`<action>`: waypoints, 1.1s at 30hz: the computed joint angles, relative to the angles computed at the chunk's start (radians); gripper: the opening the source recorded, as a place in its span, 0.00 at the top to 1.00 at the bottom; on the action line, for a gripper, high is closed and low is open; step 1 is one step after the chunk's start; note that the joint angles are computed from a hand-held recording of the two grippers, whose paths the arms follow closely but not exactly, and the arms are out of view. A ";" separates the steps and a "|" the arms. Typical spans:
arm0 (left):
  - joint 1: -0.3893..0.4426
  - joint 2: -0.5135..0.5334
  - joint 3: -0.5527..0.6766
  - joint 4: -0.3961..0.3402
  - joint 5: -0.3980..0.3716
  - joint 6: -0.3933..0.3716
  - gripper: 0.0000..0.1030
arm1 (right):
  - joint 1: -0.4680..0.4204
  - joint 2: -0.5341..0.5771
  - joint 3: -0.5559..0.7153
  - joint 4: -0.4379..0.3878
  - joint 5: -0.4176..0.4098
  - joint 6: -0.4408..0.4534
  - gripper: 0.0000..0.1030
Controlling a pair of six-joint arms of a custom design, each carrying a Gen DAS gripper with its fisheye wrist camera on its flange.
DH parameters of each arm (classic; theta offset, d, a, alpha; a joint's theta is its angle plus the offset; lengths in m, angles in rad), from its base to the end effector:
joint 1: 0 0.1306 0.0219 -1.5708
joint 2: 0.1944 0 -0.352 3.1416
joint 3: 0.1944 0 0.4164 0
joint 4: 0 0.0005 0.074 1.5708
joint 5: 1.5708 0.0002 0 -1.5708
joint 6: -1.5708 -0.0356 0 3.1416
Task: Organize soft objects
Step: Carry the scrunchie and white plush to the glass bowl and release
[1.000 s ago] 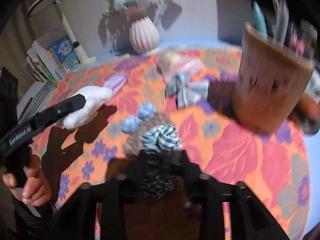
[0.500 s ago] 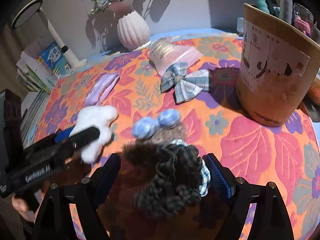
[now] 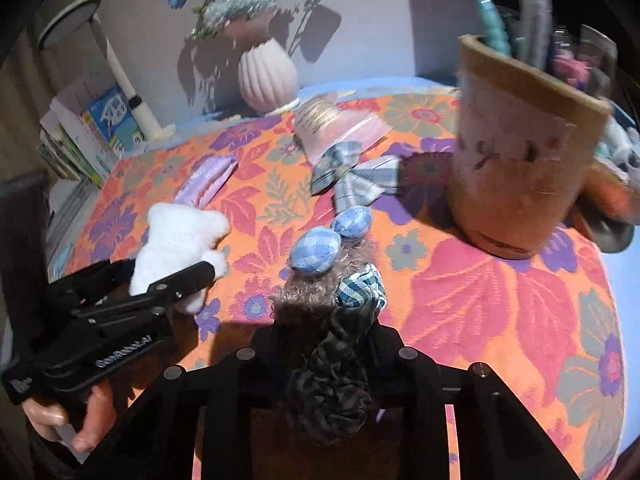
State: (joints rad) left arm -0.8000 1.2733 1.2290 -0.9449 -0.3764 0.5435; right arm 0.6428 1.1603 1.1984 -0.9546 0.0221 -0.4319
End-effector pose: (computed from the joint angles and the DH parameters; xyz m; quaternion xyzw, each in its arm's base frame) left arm 0.3297 -0.3215 0.3727 0.0672 0.9402 -0.0350 0.3320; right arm 0.3442 0.2562 0.4032 -0.0961 0.9420 0.1555 0.2814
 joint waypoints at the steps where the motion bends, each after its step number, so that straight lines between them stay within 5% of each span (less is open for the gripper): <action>1: -0.007 -0.006 -0.001 0.008 -0.002 0.000 0.58 | -0.001 -0.009 -0.004 -0.001 0.005 -0.003 0.70; 7: -0.057 -0.022 0.025 0.060 -0.002 -0.020 0.58 | -0.069 -0.081 -0.032 -0.027 -0.083 -0.036 0.70; 13: -0.123 0.026 0.106 0.101 0.010 -0.071 0.58 | -0.164 -0.185 -0.081 -0.067 -0.078 -0.054 0.70; 24: -0.247 0.238 0.388 0.077 0.010 -0.192 0.58 | -0.400 -0.337 -0.108 -0.112 -0.105 -0.027 0.70; 33: -0.280 0.449 0.679 0.048 0.029 -0.271 0.58 | -0.567 -0.322 -0.044 -0.086 -0.159 0.022 0.70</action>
